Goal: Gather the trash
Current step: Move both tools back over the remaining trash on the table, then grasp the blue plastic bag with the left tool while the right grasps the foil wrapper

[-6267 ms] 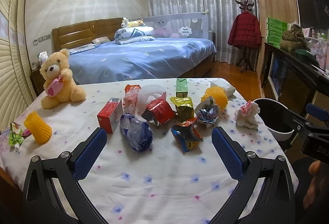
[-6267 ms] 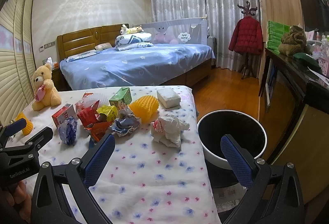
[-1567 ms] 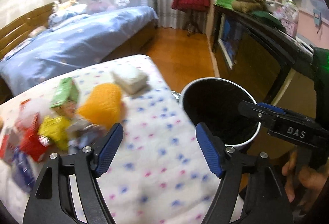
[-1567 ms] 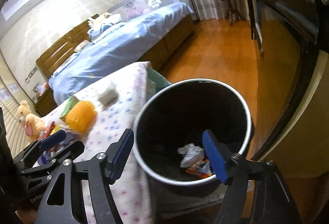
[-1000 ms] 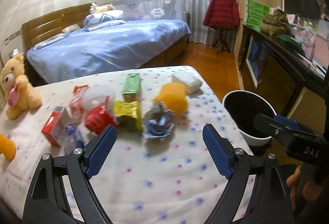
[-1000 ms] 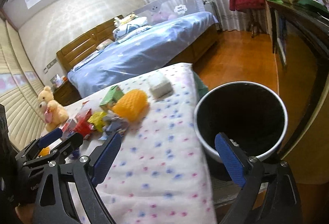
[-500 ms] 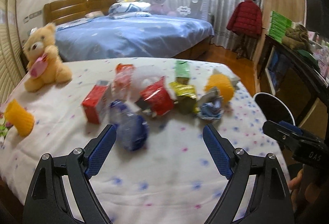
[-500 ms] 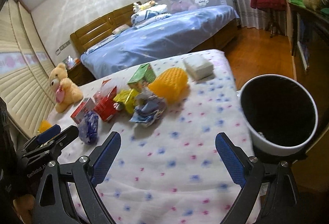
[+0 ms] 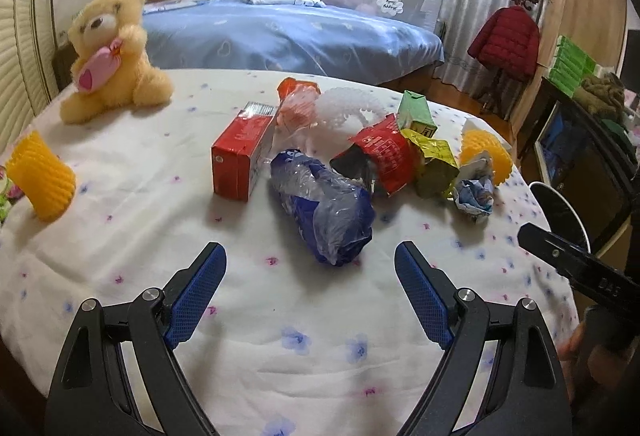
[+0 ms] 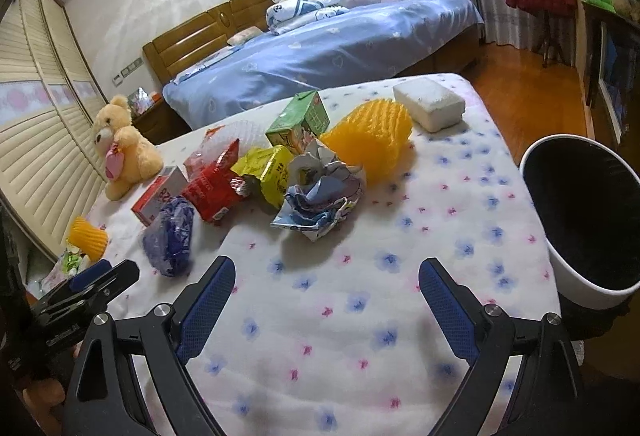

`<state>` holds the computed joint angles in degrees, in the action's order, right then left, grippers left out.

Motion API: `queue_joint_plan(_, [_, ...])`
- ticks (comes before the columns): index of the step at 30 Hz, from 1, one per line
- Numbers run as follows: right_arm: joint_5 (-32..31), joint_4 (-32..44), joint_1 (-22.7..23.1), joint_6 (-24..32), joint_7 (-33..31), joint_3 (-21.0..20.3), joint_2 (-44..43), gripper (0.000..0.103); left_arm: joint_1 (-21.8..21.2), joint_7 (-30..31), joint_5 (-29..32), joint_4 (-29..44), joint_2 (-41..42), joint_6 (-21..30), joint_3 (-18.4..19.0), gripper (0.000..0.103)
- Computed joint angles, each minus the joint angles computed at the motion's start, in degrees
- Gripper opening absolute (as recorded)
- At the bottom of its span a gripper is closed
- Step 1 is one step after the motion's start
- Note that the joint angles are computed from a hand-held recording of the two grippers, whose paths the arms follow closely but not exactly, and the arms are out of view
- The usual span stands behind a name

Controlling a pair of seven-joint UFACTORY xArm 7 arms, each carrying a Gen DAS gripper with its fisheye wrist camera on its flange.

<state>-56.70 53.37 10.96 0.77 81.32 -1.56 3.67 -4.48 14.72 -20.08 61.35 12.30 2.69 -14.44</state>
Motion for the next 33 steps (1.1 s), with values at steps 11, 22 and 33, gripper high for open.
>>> queue_joint_plan(11, [9.7, 4.6, 2.3, 1.2, -9.7, -2.0, 4.9, 0.092, -2.6, -3.7, 4.3, 5.9, 4.8, 3.2, 2.5, 0.088])
queue_joint_plan(22, [33.5, 9.1, -1.9, 3.6, -32.4, 4.5, 10.6, 0.044, -6.5, -10.4, 13.3, 11.0, 8.8, 6.3, 6.3, 0.05])
queue_joint_plan(33, [35.6, 1.5, 6.2, -0.2, -35.3, -3.0, 4.3, 0.028, -3.9, -6.0, 10.7, 5.0, 4.0, 4.2, 2.0, 0.042])
